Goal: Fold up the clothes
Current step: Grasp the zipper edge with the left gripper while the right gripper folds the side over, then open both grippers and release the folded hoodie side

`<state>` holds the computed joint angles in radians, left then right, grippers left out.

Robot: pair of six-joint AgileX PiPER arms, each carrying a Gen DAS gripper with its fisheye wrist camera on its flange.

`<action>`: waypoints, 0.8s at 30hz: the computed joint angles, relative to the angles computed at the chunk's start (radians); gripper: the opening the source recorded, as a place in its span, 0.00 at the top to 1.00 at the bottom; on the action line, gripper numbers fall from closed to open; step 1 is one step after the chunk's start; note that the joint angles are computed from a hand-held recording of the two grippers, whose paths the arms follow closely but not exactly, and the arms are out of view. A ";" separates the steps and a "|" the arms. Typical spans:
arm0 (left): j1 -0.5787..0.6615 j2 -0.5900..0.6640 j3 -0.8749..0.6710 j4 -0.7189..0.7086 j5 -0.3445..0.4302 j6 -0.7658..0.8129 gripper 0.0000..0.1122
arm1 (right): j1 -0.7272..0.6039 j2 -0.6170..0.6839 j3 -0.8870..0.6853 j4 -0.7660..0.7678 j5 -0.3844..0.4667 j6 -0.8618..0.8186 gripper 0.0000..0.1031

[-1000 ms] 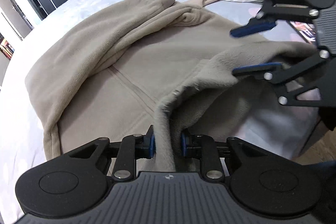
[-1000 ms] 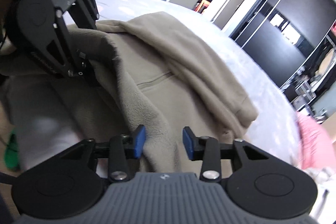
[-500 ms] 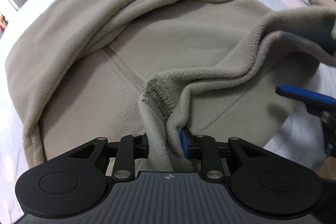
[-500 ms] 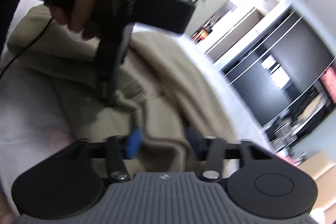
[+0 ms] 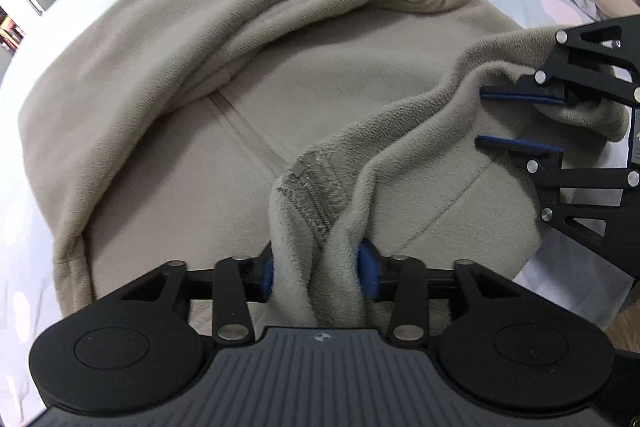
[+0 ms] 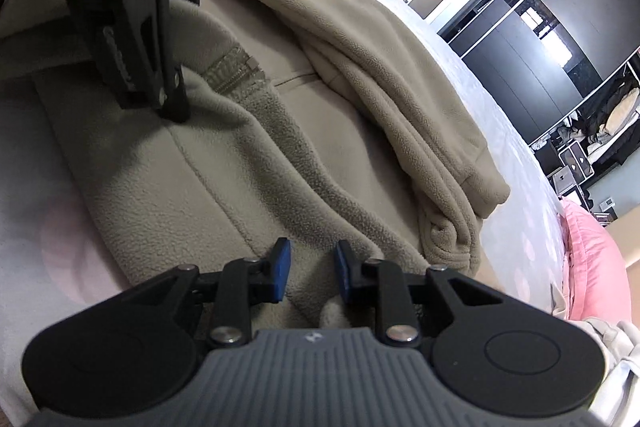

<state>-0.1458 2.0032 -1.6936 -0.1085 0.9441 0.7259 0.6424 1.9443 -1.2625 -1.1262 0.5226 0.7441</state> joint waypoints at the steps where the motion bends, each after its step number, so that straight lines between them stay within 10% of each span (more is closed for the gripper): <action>1: 0.003 -0.013 0.012 -0.007 -0.010 0.002 0.58 | -0.001 -0.005 0.011 -0.010 -0.003 0.012 0.75; 24: 0.186 -0.413 0.524 -0.151 -0.240 0.088 0.44 | 0.037 -0.002 0.003 -0.026 0.051 0.020 0.72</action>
